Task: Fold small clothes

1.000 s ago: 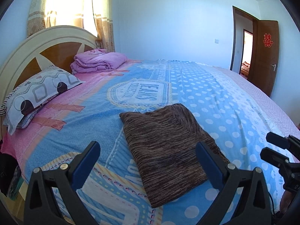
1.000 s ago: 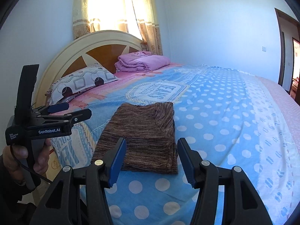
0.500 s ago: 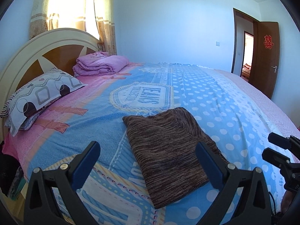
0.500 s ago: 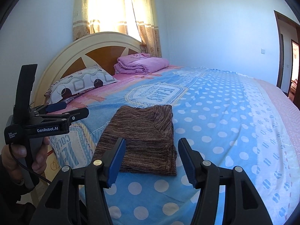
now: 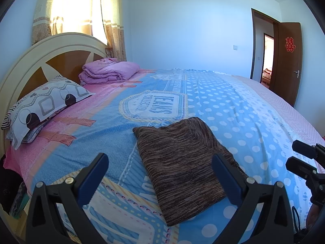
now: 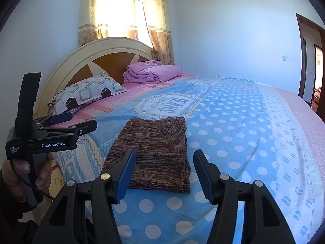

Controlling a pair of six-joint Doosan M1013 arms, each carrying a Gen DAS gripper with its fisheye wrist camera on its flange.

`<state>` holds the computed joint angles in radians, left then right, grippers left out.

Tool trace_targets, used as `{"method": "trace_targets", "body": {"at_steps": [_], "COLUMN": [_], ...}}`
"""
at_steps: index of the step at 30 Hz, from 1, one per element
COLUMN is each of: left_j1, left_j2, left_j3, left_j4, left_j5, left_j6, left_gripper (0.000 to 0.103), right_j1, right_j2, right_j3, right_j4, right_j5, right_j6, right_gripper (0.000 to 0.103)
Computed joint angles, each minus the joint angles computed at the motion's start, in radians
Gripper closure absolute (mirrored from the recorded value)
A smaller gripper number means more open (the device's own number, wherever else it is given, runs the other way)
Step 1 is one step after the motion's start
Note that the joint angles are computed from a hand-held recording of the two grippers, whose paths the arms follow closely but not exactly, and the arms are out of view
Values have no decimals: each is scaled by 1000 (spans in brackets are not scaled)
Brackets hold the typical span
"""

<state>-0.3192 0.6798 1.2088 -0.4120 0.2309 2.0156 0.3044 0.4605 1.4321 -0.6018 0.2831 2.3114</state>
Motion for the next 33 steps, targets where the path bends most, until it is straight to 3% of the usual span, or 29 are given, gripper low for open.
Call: {"method": "trace_targets", "body": {"at_steps": [9, 14, 24, 33], "left_j1": [0, 0, 3, 8], "left_j2": [-3, -6, -13, -4], "left_j3": [0, 3, 13, -4], "left_j4": [26, -11, 70, 195], "left_j5": [6, 0, -51, -39], "left_j6": [-18, 18, -66, -198], "left_gripper": [0, 0, 0, 0], "right_j1": [1, 5, 12, 15], "right_j2": [0, -8, -22, -20], "right_j3": [0, 13, 35, 34], "right_j4": [-14, -163, -439, -432], "right_j5": [3, -14, -34, -35], "right_j6": [14, 158, 425, 402], "right_gripper": [42, 42, 41, 41]}}
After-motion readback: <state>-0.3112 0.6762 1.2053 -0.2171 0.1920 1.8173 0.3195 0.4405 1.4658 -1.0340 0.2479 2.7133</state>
